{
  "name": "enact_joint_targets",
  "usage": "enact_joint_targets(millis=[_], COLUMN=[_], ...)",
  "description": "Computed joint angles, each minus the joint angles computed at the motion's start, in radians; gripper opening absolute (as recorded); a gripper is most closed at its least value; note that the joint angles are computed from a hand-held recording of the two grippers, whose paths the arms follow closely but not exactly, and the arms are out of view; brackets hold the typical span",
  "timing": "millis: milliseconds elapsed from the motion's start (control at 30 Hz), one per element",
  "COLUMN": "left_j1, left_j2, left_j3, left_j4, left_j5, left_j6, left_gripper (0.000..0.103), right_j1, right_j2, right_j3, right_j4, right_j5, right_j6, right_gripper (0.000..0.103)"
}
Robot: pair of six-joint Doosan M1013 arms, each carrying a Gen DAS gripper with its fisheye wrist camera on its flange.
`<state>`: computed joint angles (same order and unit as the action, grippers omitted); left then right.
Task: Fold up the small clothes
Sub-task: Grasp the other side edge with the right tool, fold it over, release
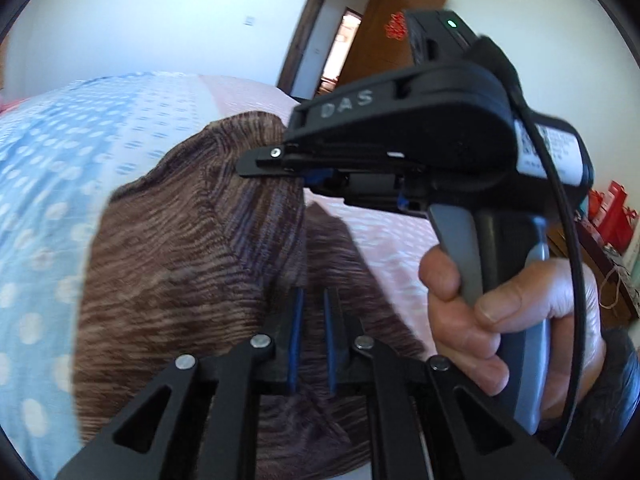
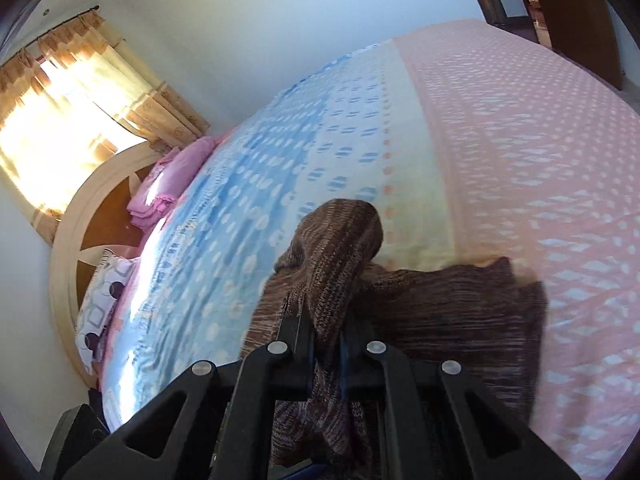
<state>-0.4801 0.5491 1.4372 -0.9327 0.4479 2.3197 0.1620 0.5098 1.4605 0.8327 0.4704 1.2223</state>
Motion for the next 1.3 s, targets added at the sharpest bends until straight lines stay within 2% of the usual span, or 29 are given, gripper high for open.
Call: enact_joint_targets(millis=[100, 133, 200, 300, 433, 467, 533, 600, 667, 733, 767, 800, 867, 967, 1033, 1133, 1200, 1233, 1267, 1300], left_j1=[-0.03, -0.04, -0.052, -0.048, -0.041, -0.031, -0.011, 0.015, 0.043, 0.078, 0.096, 0.106, 0.123, 0.14, 0.149, 0.135, 0.129, 0.134, 0.135, 0.136], left_j2=[0.015, 0.02, 0.028, 0.041, 0.005, -0.007, -0.028, -0.058, -0.077, -0.095, -0.11, -0.122, -0.122, -0.112, -0.108, -0.116, -0.121, -0.128, -0.131, -0.13], left_j3=[-0.016, -0.02, -0.027, -0.041, 0.0, 0.013, 0.037, 0.077, 0.107, 0.14, 0.168, 0.189, 0.194, 0.181, 0.179, 0.189, 0.197, 0.21, 0.214, 0.213], left_j4=[0.02, 0.037, 0.081, 0.1, 0.091, 0.056, 0.01, -0.036, -0.096, -0.188, -0.245, -0.273, -0.269, -0.138, -0.109, -0.052, -0.019, -0.019, -0.009, -0.001], left_j5=[0.028, 0.035, 0.038, 0.095, 0.091, 0.108, 0.136, 0.147, 0.129, 0.113, 0.103, 0.087, 0.044, 0.015, 0.03, 0.014, 0.001, 0.0, 0.0, 0.003], left_j6=[-0.007, -0.018, -0.058, -0.084, -0.022, 0.021, 0.071, 0.131, 0.197, 0.264, 0.305, 0.321, 0.296, 0.109, 0.052, -0.005, -0.031, -0.026, -0.035, -0.045], left_gripper=[0.011, 0.005, 0.003, 0.004, 0.004, 0.004, 0.009, 0.02, 0.038, 0.048, 0.05, 0.05, 0.05, 0.05, 0.05, 0.05, 0.05, 0.05, 0.05, 0.05], right_j1=[-0.025, -0.028, -0.032, -0.043, -0.049, -0.051, -0.063, -0.077, -0.077, -0.067, -0.065, -0.062, -0.047, -0.021, -0.001, 0.023, 0.039, 0.044, 0.048, 0.048], right_j2=[-0.012, -0.015, -0.02, -0.02, -0.003, -0.004, -0.016, -0.045, -0.094, -0.146, -0.161, -0.176, -0.19, -0.181, -0.168, -0.144, -0.132, -0.129, -0.127, -0.122], right_j3=[0.035, 0.045, 0.062, 0.075, 0.082, 0.092, 0.124, 0.177, 0.248, 0.321, 0.348, 0.378, 0.416, 0.434, 0.429, 0.405, 0.379, 0.37, 0.362, 0.354], right_j4=[-0.025, -0.052, -0.126, -0.156, -0.136, -0.097, 0.065, 0.271, 0.455, 0.62, 0.704, 0.767, 0.811, 0.824, 0.788, 0.727, 0.634, 0.599, 0.556, 0.519], right_j5=[0.011, 0.004, -0.017, -0.019, -0.007, -0.019, -0.035, -0.051, -0.092, -0.116, -0.098, -0.069, -0.038, -0.01, -0.016, -0.021, -0.038, -0.046, -0.053, -0.042], right_j6=[0.028, 0.051, 0.12, 0.163, 0.16, 0.142, 0.05, -0.088, -0.262, -0.428, -0.505, -0.559, -0.586, -0.573, -0.537, -0.488, -0.422, -0.392, -0.351, -0.313], right_gripper=[0.008, 0.008, 0.008, 0.008, 0.011, 0.011, 0.02, 0.027, 0.037, 0.046, 0.047, 0.047, 0.047, 0.047, 0.047, 0.047, 0.047, 0.042, 0.031, 0.011])
